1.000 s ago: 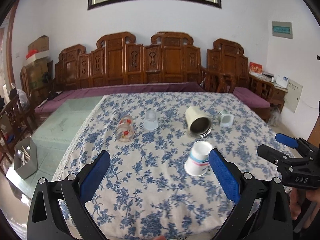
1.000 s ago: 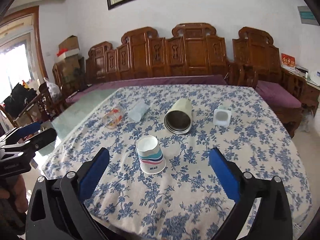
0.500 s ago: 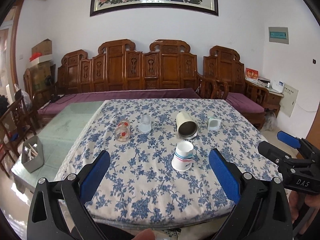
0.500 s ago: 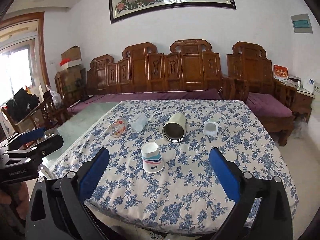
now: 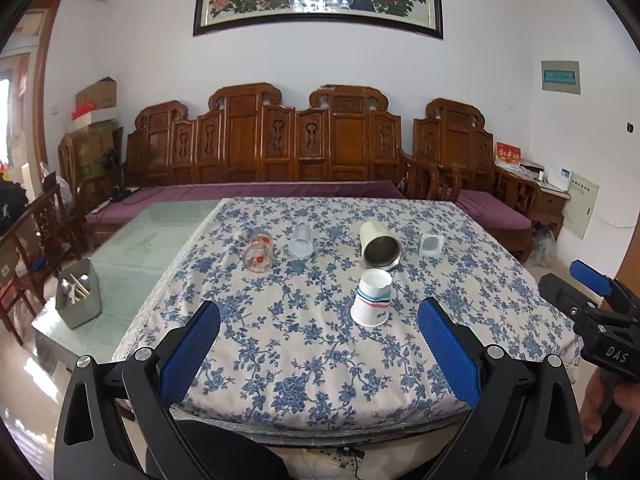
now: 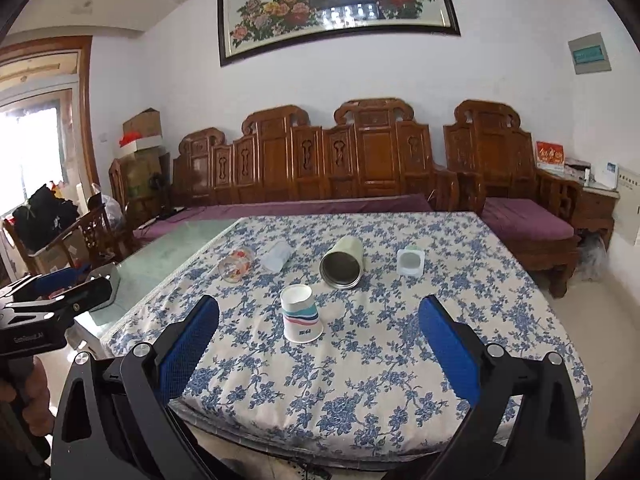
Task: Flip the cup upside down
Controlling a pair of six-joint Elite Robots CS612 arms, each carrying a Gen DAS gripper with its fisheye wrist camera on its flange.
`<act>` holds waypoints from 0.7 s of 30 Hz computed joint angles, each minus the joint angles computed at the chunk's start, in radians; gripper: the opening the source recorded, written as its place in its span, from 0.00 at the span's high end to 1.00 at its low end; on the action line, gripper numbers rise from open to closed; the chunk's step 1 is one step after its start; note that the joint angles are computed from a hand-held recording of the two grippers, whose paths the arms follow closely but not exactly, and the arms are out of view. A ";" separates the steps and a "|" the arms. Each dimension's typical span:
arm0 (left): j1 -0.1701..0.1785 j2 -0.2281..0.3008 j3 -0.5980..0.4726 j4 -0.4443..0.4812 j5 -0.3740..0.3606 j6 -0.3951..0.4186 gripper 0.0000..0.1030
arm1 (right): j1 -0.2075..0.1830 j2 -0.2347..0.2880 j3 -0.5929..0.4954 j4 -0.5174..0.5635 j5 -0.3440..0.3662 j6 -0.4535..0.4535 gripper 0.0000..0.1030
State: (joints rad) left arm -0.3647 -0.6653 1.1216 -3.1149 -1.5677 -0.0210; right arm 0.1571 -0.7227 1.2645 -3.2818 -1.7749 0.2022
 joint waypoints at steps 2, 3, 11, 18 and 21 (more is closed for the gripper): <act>0.000 0.002 0.006 -0.031 0.006 -0.003 0.07 | 0.001 -0.001 0.008 -0.016 -0.006 -0.003 0.02; 0.000 0.003 0.008 -0.042 0.006 -0.005 0.07 | 0.001 -0.001 0.012 -0.022 -0.011 -0.005 0.02; 0.000 0.013 0.013 -0.064 0.007 0.001 0.07 | 0.003 0.012 0.020 -0.050 -0.035 -0.013 0.02; -0.001 0.014 0.012 -0.064 0.009 0.001 0.07 | 0.003 0.014 0.020 -0.049 -0.030 -0.006 0.02; -0.001 0.014 0.013 -0.068 0.009 -0.001 0.07 | 0.003 0.015 0.019 -0.051 -0.029 -0.010 0.02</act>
State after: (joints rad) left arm -0.3652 -0.6518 1.1349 -3.1830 -1.5590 -0.0218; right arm 0.1599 -0.7078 1.2831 -3.3326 -1.8043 0.1926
